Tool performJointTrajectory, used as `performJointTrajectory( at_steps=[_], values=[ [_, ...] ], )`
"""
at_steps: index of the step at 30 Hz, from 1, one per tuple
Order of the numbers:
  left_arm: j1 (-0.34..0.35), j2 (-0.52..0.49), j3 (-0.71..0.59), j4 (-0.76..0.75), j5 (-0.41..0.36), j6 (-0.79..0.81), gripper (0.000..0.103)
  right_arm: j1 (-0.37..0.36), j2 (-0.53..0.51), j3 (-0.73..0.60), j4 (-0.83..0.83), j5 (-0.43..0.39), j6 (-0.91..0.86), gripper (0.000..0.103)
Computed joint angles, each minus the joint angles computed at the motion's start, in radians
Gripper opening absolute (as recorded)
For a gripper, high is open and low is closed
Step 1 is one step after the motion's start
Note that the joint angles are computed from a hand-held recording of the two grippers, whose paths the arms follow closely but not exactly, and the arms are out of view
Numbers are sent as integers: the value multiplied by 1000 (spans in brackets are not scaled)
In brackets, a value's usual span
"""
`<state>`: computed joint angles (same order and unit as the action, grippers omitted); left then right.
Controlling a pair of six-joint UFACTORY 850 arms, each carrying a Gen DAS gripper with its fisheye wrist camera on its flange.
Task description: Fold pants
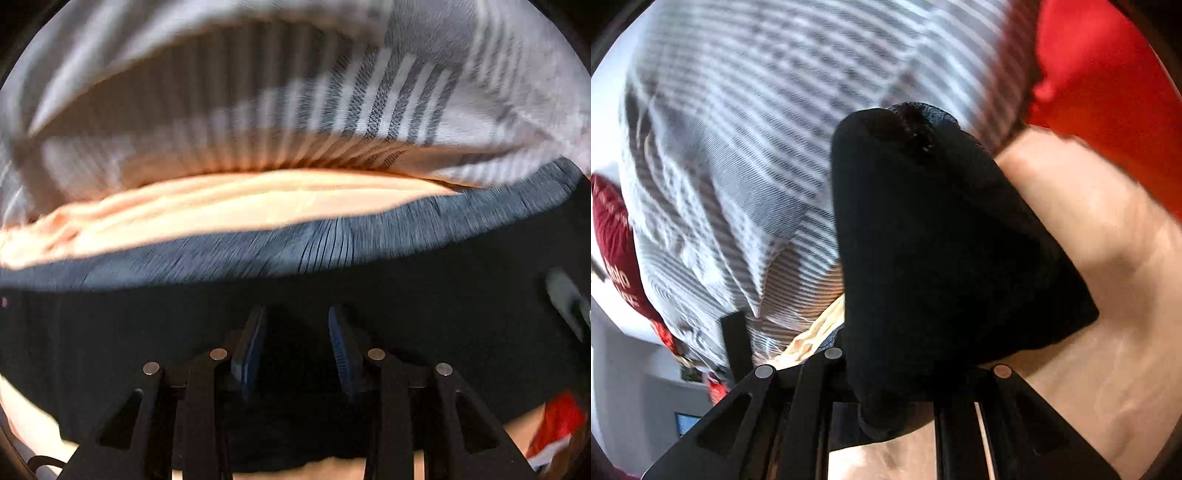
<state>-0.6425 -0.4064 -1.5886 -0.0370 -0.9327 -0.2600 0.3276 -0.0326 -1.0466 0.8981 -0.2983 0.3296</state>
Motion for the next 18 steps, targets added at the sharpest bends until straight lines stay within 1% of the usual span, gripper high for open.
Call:
performJointTrajectory(
  at_steps=[1, 3, 4, 5, 6, 7, 8, 9, 11, 15, 18],
  values=[
    [-1, 31, 38, -15, -7, 11, 37, 7, -10, -25, -72, -10, 53, 13],
    [-8, 60, 98, -51, -23, 40, 37, 22, -30, -71, -197, -31, 143, 14],
    [-17, 75, 132, -40, 2, 34, 37, 28, -46, -97, -231, -58, 159, 14],
    [-37, 97, 171, 13, 57, 19, 37, 42, -66, -132, -307, -82, 206, 13],
    [-53, 99, 176, 52, 71, 15, 37, 59, -85, -171, -406, -101, 269, 13],
    [-56, 95, 165, 49, 56, 30, 37, 73, -101, -207, -478, -122, 313, 13],
    [-42, 89, 151, 4, 35, 52, 37, 84, -117, -240, -538, -142, 349, 13],
    [-12, 86, 139, -74, 5, 88, 37, 100, -142, -289, -617, -175, 393, 13],
    [34, 107, 149, -134, -19, 113, 37, 130, -196, -385, -722, -241, 434, 13],
    [139, 188, 193, -88, -31, 142, 37, 201, -342, -616, -872, -379, 456, 13],
    [241, 212, 204, -48, -62, 163, 37, 258, -462, -786, -947, -483, 465, 13]
  ],
)
